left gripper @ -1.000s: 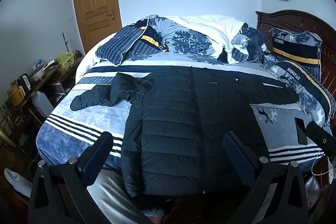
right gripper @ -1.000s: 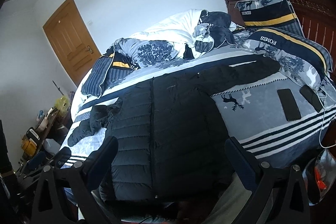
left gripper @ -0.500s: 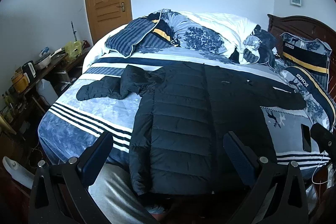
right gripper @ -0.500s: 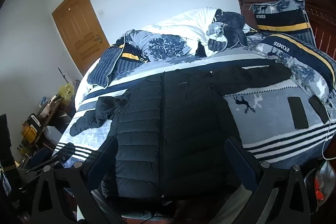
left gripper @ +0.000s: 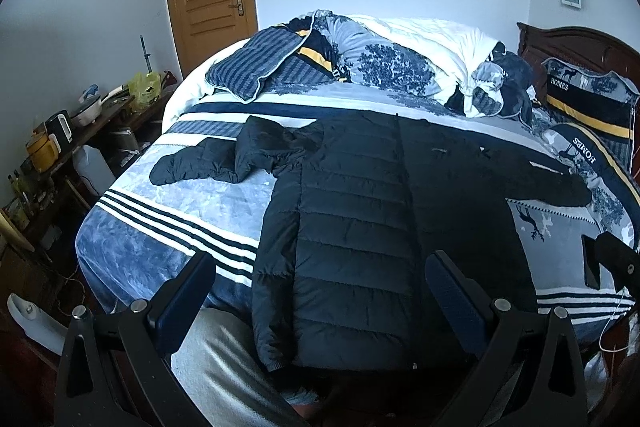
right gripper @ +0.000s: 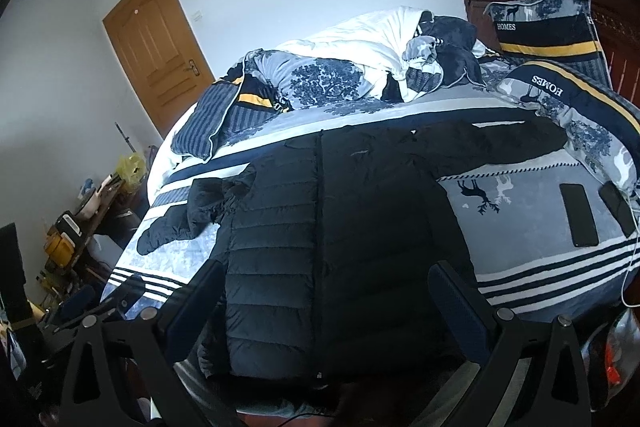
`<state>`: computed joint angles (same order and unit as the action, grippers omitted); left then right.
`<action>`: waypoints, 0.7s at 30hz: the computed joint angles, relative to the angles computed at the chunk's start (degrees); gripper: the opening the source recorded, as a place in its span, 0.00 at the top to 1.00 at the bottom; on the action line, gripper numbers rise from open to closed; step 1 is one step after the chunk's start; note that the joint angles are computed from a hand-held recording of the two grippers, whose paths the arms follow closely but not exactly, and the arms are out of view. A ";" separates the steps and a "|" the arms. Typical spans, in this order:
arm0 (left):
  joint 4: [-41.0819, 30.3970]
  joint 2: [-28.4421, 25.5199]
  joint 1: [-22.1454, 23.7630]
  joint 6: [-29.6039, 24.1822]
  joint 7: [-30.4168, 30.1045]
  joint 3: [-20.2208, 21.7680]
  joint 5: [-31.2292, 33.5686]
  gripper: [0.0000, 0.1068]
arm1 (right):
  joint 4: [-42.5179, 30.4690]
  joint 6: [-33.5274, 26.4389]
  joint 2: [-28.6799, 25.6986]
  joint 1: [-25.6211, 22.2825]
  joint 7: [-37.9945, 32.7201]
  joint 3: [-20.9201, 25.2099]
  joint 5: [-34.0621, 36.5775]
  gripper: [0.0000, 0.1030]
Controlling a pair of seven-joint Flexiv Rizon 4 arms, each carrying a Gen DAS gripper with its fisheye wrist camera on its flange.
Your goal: Fold large clothes
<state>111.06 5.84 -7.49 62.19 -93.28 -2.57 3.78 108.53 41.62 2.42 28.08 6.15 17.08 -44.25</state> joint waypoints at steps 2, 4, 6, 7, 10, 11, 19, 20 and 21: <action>0.47 -0.14 -0.14 0.96 -0.19 -0.05 -0.15 0.04 | 1.13 1.31 0.55 -0.48 0.47 -0.19 0.37 0.00; -0.01 -1.10 -0.65 0.27 1.09 -0.35 -1.61 0.04 | 2.20 1.78 1.19 -1.20 0.48 -0.40 0.49 0.00; -1.03 -1.96 -1.17 -0.55 1.88 -0.86 -1.90 0.04 | 3.18 2.90 1.85 -2.20 0.40 -0.80 0.89 0.00; -1.77 -2.53 -1.36 -0.64 1.55 -1.21 -1.13 0.04 | 4.12 4.30 2.47 -3.08 1.02 -1.18 0.64 0.00; -4.70 -5.10 -2.42 -1.01 1.36 -2.13 -0.22 0.04 | 7.49 9.67 4.38 -6.27 3.80 -2.15 -0.91 0.00; -5.86 -6.08 -2.85 -1.31 1.05 -2.39 0.29 0.04 | 8.60 11.71 4.88 -7.46 4.56 -2.49 -1.48 0.00; -18.79 -19.16 -7.57 -6.55 4.76 -3.50 -3.59 0.04 | 16.64 35.22 3.23 -17.24 -2.34 -8.62 7.45 0.08; -21.21 -21.15 -8.52 -6.95 4.43 -3.34 -2.51 0.04 | 17.15 36.76 2.79 -18.34 -4.00 -9.20 9.71 0.08; -23.66 -23.25 -9.46 -7.01 4.36 -3.27 -1.73 0.04 | 17.07 37.02 2.27 -19.02 -6.89 -9.87 12.83 0.09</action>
